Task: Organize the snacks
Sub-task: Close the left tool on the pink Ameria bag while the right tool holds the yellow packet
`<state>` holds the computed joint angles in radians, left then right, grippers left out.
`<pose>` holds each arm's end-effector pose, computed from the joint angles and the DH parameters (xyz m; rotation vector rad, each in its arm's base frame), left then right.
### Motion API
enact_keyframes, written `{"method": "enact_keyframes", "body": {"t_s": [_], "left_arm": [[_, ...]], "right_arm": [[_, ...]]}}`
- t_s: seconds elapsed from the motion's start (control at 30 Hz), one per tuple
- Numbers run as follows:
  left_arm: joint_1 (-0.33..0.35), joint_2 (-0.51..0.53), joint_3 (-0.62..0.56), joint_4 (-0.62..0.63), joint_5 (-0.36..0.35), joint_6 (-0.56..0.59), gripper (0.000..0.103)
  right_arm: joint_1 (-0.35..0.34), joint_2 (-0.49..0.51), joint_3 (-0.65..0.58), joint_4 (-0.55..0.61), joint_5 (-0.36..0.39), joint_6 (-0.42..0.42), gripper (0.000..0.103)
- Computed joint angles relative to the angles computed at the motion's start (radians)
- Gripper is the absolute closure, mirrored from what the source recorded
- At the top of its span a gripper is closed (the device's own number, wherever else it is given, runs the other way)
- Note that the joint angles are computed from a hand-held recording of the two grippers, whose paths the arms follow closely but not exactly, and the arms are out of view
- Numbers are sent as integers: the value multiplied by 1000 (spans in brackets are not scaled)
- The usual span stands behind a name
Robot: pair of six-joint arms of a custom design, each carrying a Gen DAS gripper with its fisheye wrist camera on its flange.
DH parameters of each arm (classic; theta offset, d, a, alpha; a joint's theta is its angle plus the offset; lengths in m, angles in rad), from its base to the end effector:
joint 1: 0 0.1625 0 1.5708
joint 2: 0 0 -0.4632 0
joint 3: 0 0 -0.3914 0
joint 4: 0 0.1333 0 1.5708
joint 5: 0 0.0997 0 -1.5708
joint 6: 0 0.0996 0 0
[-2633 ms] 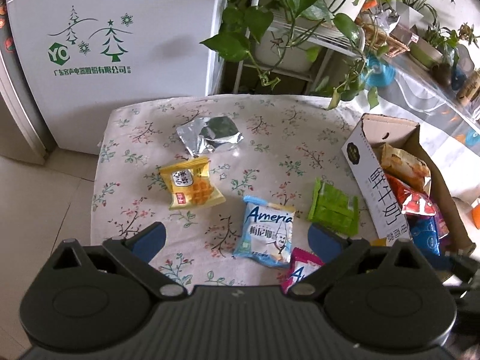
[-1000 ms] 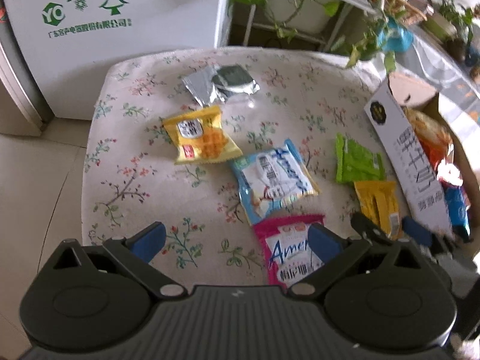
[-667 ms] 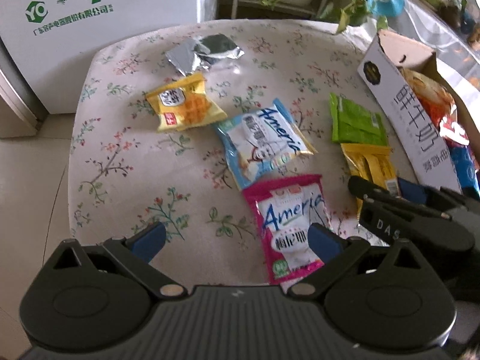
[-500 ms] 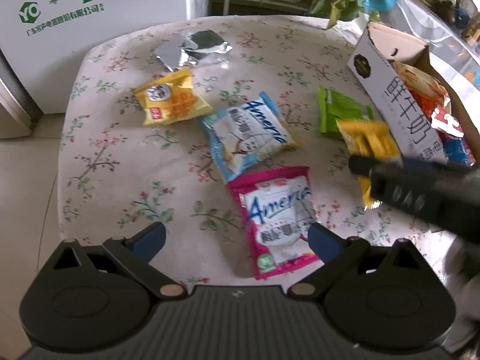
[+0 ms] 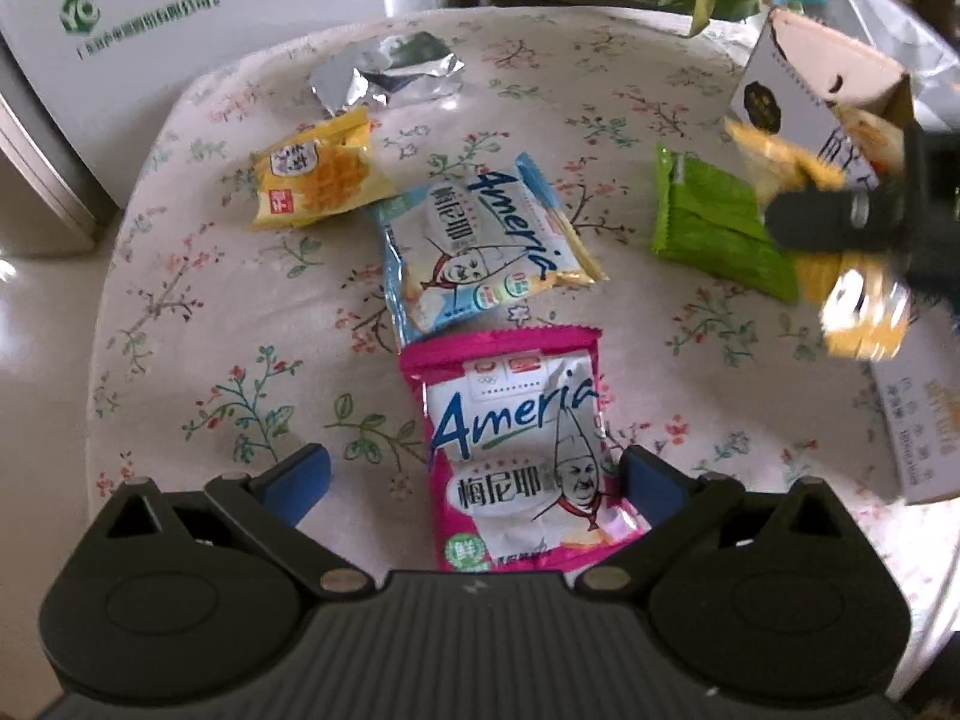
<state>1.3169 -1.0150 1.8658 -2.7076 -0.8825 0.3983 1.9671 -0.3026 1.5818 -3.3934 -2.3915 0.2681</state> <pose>0.0346 -0.6493 0.2160 0.6575 2.3344 -0.2852 0.3163 -0.5995 -0.0809 -0.1346 -2.3783 0.9583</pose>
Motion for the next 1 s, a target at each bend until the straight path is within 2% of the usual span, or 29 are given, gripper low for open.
{"method": "enact_keyframes", "body": {"t_s": [0.13,0.33,0.7,0.8,0.9,0.93,1.0], "left_arm": [[2,-1,31,-74,-8,9,0],[3,-3,34,-80,-11,4,0],[5,-15,94,-202,-31,25,3],[1,-24,112,-237,-30,13,16],[-4,-35,123,-257,-25,4,35],[-4,-36,124,-261,-26,7,45],[2,-51,117,-230,-53,-22,51]], "right_arm": [[1,-2,0,-28,7,-20,45],[-2,-11,9,-39,33,-16,45],[-6,-26,24,-51,62,-20,45],[-7,-31,31,-48,74,-21,45],[-7,-33,34,-50,76,-24,45],[-6,-33,34,-50,77,-25,45],[-6,-33,35,-52,79,-30,45]]}}
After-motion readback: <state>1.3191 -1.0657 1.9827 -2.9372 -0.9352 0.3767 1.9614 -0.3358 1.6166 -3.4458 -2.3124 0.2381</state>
